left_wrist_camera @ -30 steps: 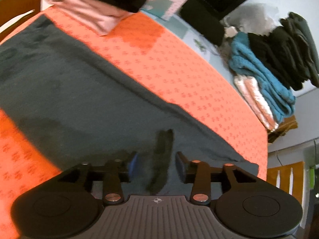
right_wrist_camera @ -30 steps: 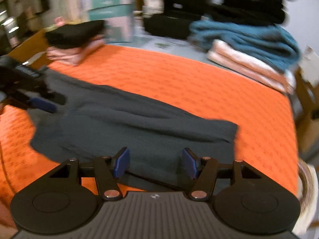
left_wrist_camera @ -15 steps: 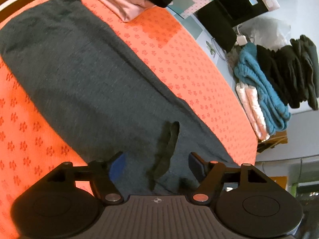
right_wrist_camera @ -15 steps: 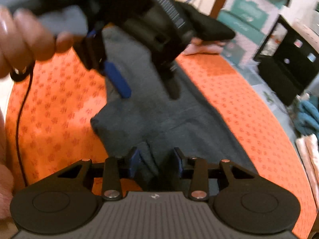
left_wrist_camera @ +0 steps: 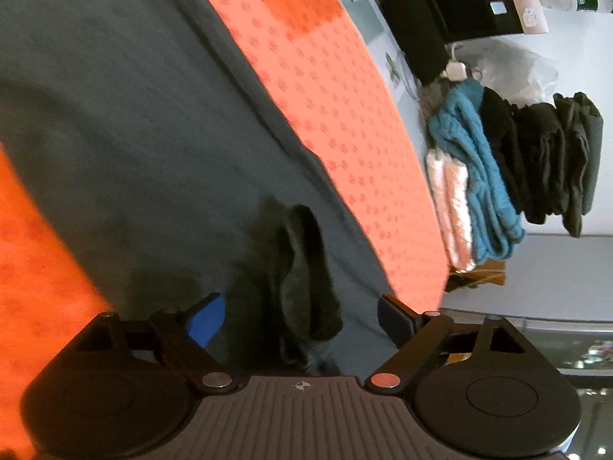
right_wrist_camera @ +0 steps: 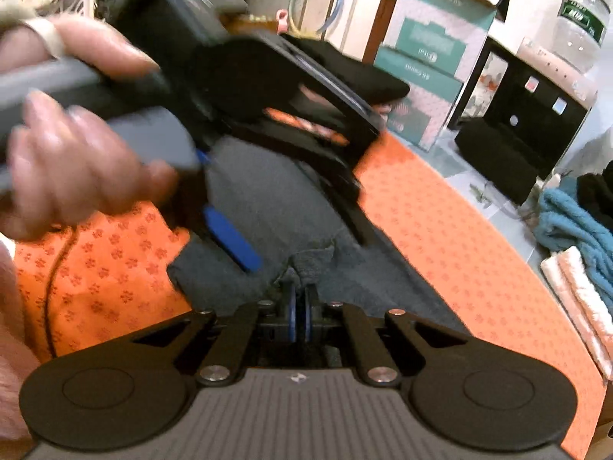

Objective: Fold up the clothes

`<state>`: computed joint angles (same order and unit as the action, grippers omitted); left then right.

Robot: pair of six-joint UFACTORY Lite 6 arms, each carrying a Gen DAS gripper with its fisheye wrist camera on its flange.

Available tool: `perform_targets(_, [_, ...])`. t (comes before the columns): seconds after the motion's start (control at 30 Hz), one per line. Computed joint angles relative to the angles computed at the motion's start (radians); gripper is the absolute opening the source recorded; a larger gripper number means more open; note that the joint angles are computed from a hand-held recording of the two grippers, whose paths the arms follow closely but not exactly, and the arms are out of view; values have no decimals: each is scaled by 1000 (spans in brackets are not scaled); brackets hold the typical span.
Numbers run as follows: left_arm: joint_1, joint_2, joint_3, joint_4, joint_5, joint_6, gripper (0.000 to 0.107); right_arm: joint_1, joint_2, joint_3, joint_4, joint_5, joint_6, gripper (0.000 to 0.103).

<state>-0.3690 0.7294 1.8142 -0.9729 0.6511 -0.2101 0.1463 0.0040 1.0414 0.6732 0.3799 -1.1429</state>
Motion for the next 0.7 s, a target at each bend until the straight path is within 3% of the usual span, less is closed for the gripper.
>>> perform_targets(0.1, [-22,75,104,20,32,-39,83,-7,-32,-3,14,-3,-20,5])
perform_targets(0.13, [-29,90,122,27,33,-50,66,-12,-41,-2,20,-1,-28,5])
perform_targets(0.17, [-34,88,117,17,19,-32,33,-19,-47,2,15,8,-18,5])
perform_targets(0.2, [-39,85,111,9,4,-13,15,-25,-54,6,5,18,0,5])
perform_targets(0.23, [-47,69,100,43,-23,-12,9,-28,-60,6,-3,24,16,5])
perform_targets(0.33, [-64,33,99,180,-73,-34,9,-31,-87,-4,-42,31,90,7])
perform_targets(0.4, [-55,18,106,222,-70,-15,9,-32,-115,-20,-71,32,145,16])
perform_targets(0.5, [-25,-4,110,279,-53,19,9,-45,-160,-41,-117,41,246,26])
perform_targets(0.7, [96,-50,105,305,32,200,9,-64,-232,-98,-301,41,549,29])
